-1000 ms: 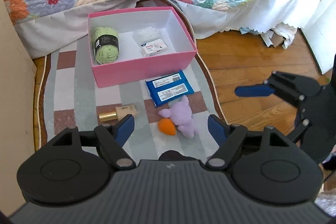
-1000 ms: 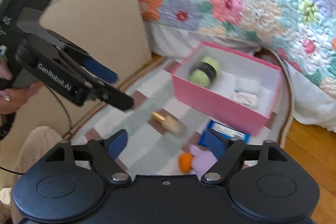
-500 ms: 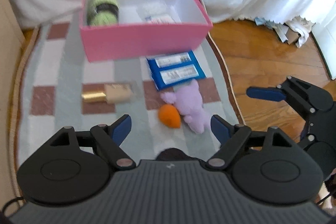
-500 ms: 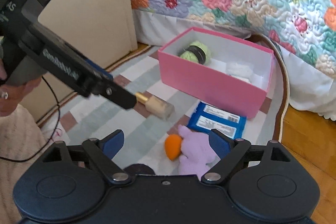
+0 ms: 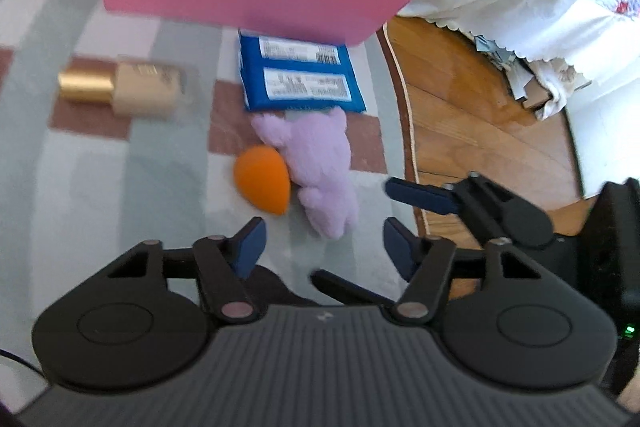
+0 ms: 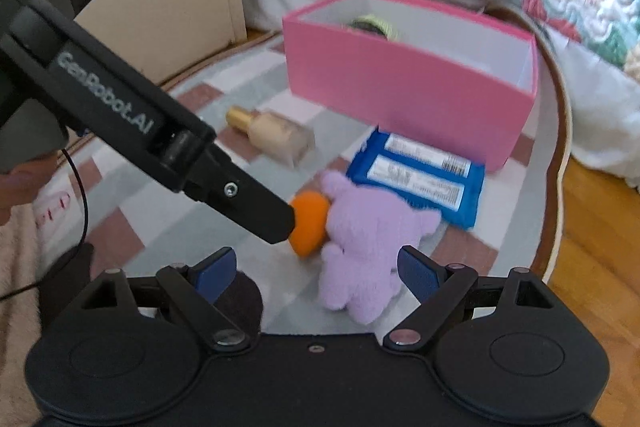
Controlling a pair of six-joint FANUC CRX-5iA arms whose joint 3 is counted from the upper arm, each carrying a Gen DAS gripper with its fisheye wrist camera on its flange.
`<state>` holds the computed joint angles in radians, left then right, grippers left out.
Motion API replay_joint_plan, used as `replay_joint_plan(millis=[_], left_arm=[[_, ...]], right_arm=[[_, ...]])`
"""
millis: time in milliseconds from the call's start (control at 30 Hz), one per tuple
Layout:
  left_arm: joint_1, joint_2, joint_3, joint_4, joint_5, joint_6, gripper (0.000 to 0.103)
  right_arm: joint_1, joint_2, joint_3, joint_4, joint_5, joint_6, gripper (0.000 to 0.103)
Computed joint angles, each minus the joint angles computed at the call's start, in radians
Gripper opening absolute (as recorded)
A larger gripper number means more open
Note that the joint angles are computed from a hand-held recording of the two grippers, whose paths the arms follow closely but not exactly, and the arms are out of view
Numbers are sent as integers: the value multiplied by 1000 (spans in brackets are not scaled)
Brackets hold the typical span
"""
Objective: Organize objects
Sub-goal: 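Lower the left gripper onto the purple plush toy and close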
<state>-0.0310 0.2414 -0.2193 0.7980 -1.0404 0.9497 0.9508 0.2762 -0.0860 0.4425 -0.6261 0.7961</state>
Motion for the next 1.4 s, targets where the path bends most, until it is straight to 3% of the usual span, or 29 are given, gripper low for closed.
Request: replay_joint_plan(millis=[267, 433, 533, 633, 767, 900, 1067, 1267, 1400], left_arm=[[-68, 4, -50, 42, 133, 13, 48], [-77, 19, -79, 77, 181, 4, 38], [-84, 13, -141, 198, 219, -20, 38], [-91, 10, -148, 197, 243, -21, 36], [-86, 3, -160, 215, 247, -26, 33], [-78, 5, -153, 182, 221, -1, 33], [-74, 2, -153, 151, 185, 18, 33], [-74, -17, -158, 99, 213, 38, 34], [-77, -11, -164, 120, 238, 25, 38]], right_arm=[[-36, 53, 27, -95, -14, -27, 90], [-49, 55, -3, -71, 26, -106, 90], [-53, 52, -17, -64, 61, -126, 90], [-55, 52, -21, -60, 79, -134, 90], [-37, 46, -41, 22, 58, -195, 61], [-16, 12, -75, 52, 53, -266, 57], [35, 5, -63, 88, -58, -383, 50], [45, 0, -54, 25, -65, -355, 50], [28, -4, -69, 31, -31, -358, 63]])
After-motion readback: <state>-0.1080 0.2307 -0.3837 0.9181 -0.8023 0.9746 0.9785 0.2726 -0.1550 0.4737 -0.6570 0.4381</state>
